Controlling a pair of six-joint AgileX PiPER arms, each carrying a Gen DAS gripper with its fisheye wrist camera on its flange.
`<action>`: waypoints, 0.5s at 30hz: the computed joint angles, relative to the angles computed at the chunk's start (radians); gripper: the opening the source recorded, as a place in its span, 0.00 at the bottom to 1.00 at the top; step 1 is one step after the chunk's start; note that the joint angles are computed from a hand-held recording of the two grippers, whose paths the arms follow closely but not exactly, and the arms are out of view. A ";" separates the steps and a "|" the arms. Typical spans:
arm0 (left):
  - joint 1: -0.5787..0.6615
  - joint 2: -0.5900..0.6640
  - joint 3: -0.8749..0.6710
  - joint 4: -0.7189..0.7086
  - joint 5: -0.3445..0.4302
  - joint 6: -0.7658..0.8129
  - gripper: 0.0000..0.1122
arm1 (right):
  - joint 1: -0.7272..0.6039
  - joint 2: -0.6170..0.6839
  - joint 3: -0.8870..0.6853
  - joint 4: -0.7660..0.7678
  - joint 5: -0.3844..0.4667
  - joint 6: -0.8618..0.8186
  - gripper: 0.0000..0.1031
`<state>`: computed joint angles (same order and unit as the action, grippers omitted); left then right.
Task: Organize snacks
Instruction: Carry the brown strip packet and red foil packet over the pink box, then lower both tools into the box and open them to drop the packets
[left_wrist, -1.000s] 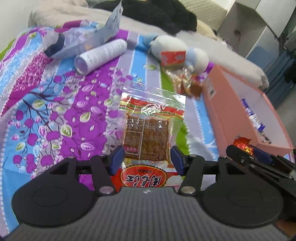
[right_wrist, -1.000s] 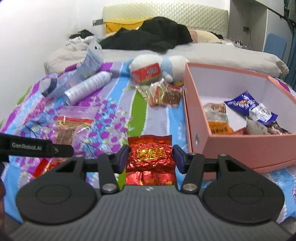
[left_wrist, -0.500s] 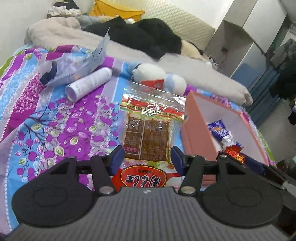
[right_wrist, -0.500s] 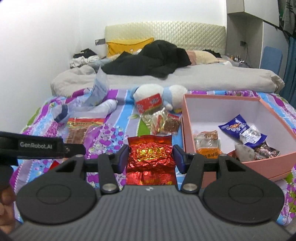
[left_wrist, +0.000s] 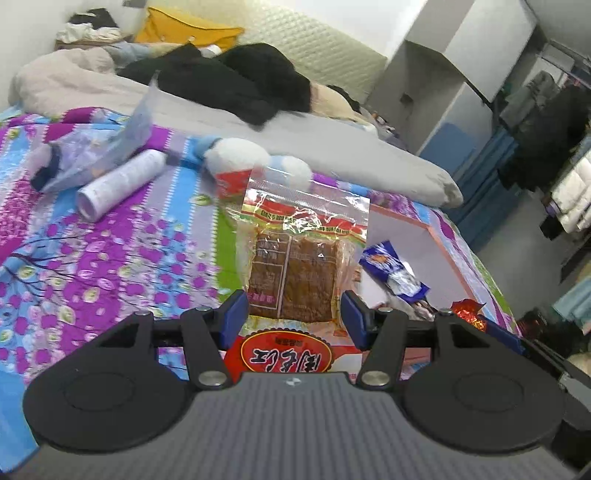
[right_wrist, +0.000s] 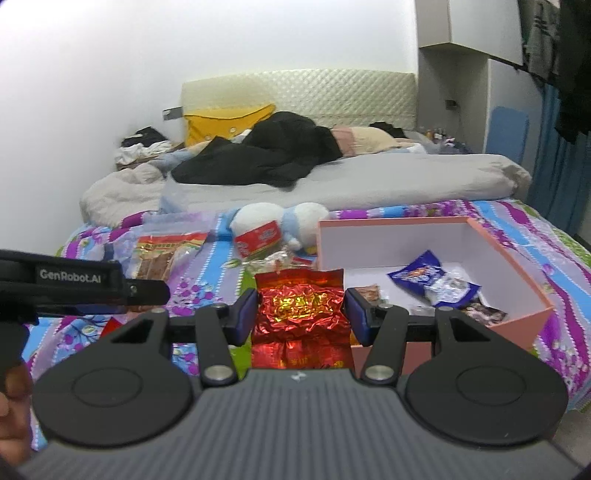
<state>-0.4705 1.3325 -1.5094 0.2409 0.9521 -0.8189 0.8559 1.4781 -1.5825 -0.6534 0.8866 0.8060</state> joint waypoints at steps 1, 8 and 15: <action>-0.012 0.015 -0.015 -0.005 -0.003 0.007 0.55 | -0.008 -0.009 0.009 0.002 0.004 0.003 0.53; -0.034 0.180 -0.219 -0.077 0.022 0.125 0.55 | -0.084 -0.048 0.044 0.012 0.013 0.000 0.53; -0.020 0.431 -0.562 -0.178 0.114 0.221 0.55 | -0.248 0.003 -0.010 0.133 -0.044 -0.120 0.53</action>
<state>-0.4902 1.7632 -2.0715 0.0625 1.0662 -0.5976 0.6079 1.4812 -1.5925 -0.5203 0.8428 0.6857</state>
